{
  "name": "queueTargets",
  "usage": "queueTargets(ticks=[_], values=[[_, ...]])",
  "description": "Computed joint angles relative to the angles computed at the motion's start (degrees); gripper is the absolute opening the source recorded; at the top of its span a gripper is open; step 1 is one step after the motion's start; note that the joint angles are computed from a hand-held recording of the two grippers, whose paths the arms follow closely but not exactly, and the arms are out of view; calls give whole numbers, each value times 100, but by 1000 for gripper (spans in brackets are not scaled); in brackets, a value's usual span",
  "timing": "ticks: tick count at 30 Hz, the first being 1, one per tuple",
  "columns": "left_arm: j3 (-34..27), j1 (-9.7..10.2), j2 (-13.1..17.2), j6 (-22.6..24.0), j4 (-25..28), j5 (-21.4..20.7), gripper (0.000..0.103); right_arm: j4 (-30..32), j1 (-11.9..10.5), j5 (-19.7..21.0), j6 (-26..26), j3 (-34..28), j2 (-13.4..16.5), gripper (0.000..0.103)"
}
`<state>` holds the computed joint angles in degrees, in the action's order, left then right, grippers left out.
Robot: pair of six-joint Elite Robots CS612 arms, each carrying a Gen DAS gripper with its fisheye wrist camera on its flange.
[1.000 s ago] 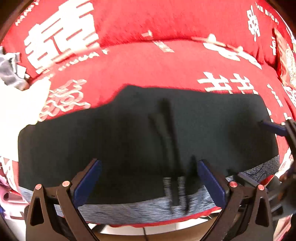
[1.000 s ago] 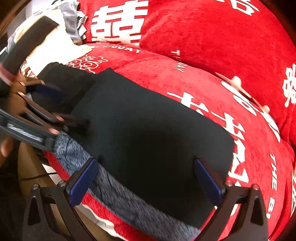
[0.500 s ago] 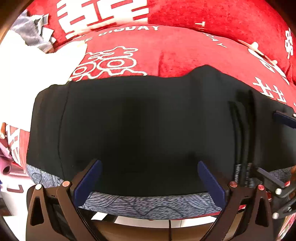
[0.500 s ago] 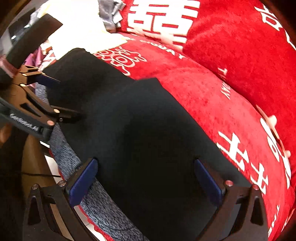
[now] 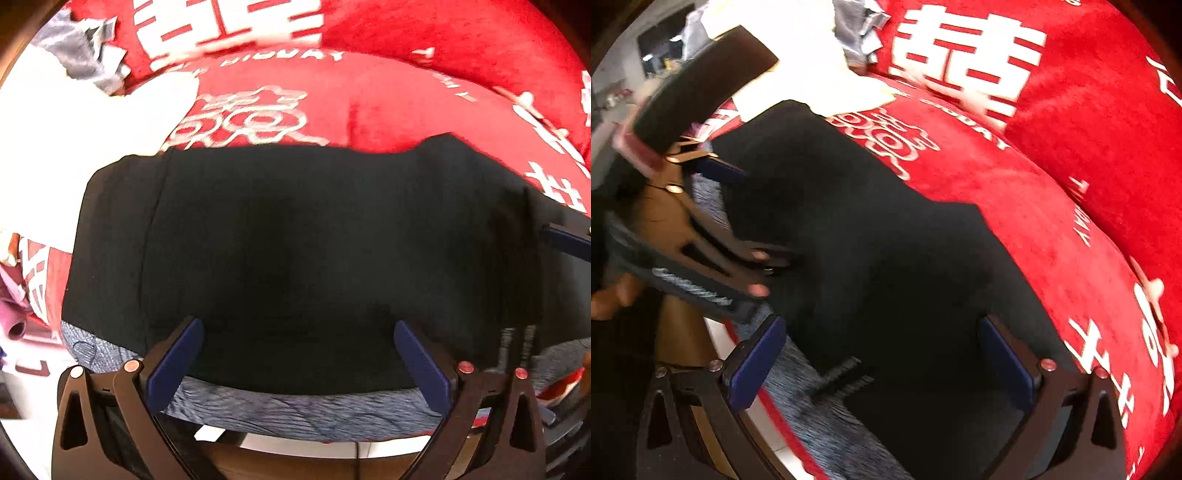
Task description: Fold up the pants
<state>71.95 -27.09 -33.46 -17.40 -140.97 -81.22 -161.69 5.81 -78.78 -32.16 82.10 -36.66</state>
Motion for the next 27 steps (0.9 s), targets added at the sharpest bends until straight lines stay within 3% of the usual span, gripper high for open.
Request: queueTargets(ticks=[3,5,7,10,12,17,22,27], values=[[15,79,10,-81,58,7,103,-11,80,-433,-296,-95,136,103],[102,155,-60,-86,-75,-245,103,50,120,-596,-450,-163,157,103],[154,198,-90,-73,-205,-269,103,209,94,-261,-404,-249,130,103],[110,228,-44,-114,-38,32,103,555,112,49,-428,-539,210,103],[20,355,39,-168,26,-299,103,849,194,-82,-622,-848,356,103],[177,461,-59,149,-367,-467,103,1938,364,-473,-1327,-1801,836,103],[301,658,-102,479,-628,-1111,103,2707,369,17,-1569,-2654,1185,103],[379,641,-170,972,-759,-1137,103,3874,443,529,-1950,-4013,1806,103]])
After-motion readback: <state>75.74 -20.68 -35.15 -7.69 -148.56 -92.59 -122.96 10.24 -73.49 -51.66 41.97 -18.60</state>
